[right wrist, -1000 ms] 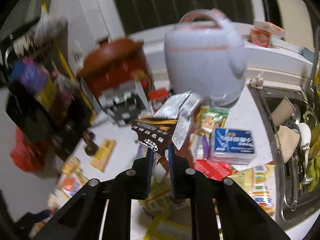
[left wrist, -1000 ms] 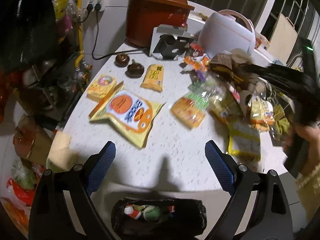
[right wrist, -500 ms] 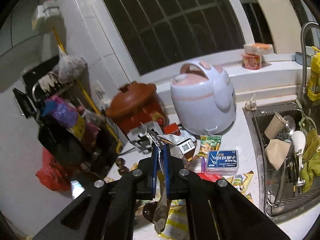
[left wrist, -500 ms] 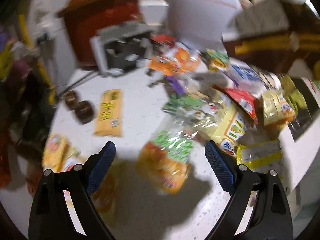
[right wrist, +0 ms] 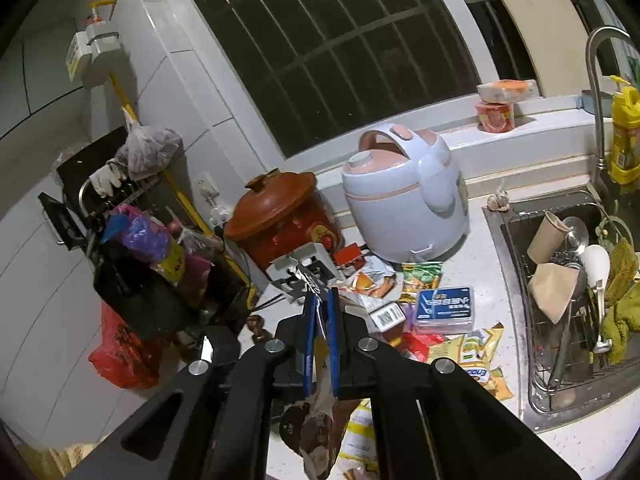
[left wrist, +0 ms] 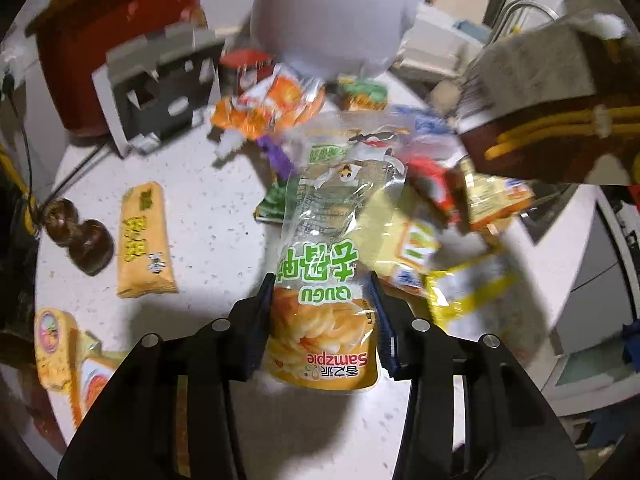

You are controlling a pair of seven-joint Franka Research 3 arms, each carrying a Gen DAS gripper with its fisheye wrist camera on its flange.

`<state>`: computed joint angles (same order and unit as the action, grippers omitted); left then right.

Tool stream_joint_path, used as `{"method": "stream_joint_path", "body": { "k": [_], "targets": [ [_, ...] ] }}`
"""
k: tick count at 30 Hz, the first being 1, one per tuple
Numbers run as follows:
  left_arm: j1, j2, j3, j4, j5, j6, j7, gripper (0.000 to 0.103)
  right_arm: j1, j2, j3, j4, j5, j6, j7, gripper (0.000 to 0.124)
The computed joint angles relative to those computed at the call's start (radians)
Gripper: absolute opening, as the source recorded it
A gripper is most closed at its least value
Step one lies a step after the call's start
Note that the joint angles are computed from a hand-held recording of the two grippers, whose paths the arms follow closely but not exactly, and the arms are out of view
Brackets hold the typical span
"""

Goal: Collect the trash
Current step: 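Grasp the Sanzpie snack bag with the left tool while the right tool grasps a brown packet, then lower both packets into the black trash bag and open both tools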

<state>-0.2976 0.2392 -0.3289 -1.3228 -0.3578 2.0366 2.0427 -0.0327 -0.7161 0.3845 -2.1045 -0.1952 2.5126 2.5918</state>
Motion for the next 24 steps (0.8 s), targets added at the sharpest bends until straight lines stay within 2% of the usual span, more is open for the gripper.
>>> {"method": "stream_joint_path", "body": {
  "k": [5, 9, 12, 18, 24],
  "targets": [
    [0.062, -0.138, 0.018, -0.103, -0.188, 0.011, 0.087, 0.043, 0.038, 0.018, -0.002, 0.046, 0.006, -0.002, -0.054, 0.006],
    [0.087, -0.289, 0.085, -0.215, -0.327, -0.015, 0.182, 0.043, 0.081, 0.036, -0.005, 0.087, 0.024, -0.023, -0.11, 0.006],
    [0.082, -0.386, 0.143, -0.293, -0.367, -0.043, 0.215, 0.043, 0.123, 0.052, -0.009, 0.114, 0.048, -0.045, -0.155, 0.006],
    [0.077, -0.57, 0.249, -0.463, -0.338, -0.198, 0.201, 0.043, 0.278, 0.103, -0.039, 0.157, 0.167, -0.116, -0.285, 0.006],
    [0.069, -0.686, 0.288, -0.652, -0.225, -0.367, 0.155, 0.043, 0.416, 0.155, -0.081, 0.101, 0.328, -0.161, -0.367, 0.006]
  ]
}}
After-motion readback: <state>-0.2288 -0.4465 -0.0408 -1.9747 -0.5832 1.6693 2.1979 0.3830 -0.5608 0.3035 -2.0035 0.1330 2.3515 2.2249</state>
